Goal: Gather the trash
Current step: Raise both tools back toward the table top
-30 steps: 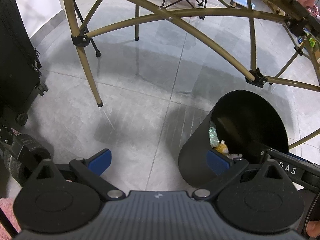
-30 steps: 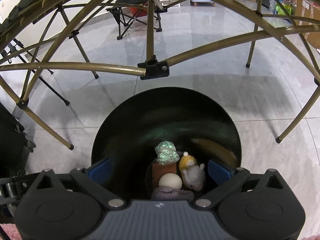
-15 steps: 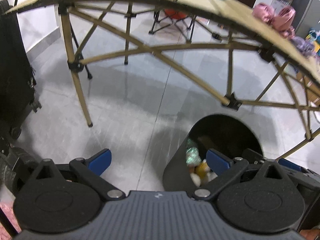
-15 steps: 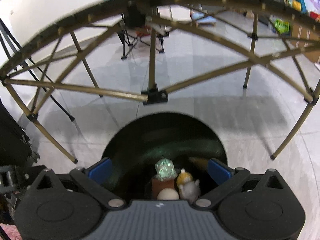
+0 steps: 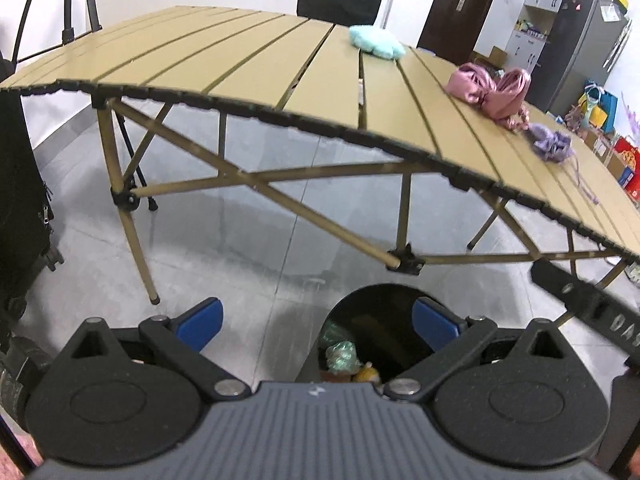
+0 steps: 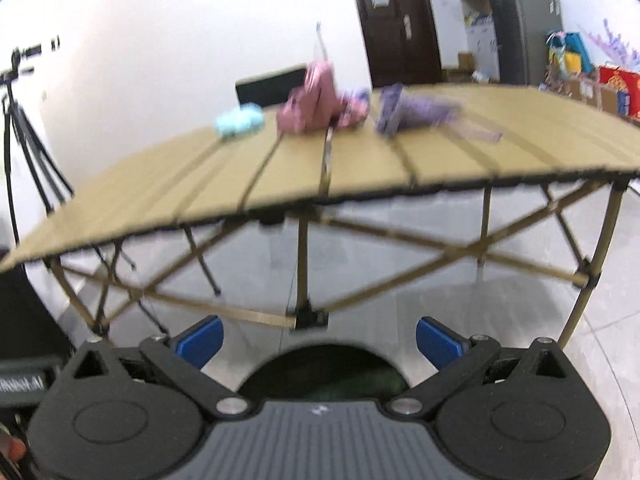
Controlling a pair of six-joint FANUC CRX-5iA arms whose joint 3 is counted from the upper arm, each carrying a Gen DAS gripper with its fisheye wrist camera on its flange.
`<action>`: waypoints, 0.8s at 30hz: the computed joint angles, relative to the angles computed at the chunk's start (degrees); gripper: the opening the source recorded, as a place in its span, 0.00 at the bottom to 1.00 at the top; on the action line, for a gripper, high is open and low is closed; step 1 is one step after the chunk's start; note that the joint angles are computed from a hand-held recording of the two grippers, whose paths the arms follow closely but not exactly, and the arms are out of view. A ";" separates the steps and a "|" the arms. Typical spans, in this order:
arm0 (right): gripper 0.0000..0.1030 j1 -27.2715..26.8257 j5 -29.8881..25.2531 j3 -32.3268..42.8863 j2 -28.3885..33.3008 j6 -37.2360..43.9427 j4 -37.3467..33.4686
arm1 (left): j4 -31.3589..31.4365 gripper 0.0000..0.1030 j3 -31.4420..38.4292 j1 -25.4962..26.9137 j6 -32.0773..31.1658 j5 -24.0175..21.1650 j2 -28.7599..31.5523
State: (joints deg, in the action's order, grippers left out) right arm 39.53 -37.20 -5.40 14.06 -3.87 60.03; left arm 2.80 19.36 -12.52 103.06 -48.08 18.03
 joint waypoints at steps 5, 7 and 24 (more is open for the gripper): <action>1.00 -3.54 2.90 -1.28 -1.37 -5.77 7.21 | -0.57 1.00 2.55 -0.43 0.43 1.38 0.71; 1.00 -4.66 3.35 -1.17 -1.37 -7.07 9.54 | 0.16 1.00 3.74 -0.43 -0.40 1.87 1.34; 1.00 -11.50 4.69 7.43 4.68 -10.14 16.66 | -2.71 1.00 25.94 -2.50 1.08 -3.92 13.81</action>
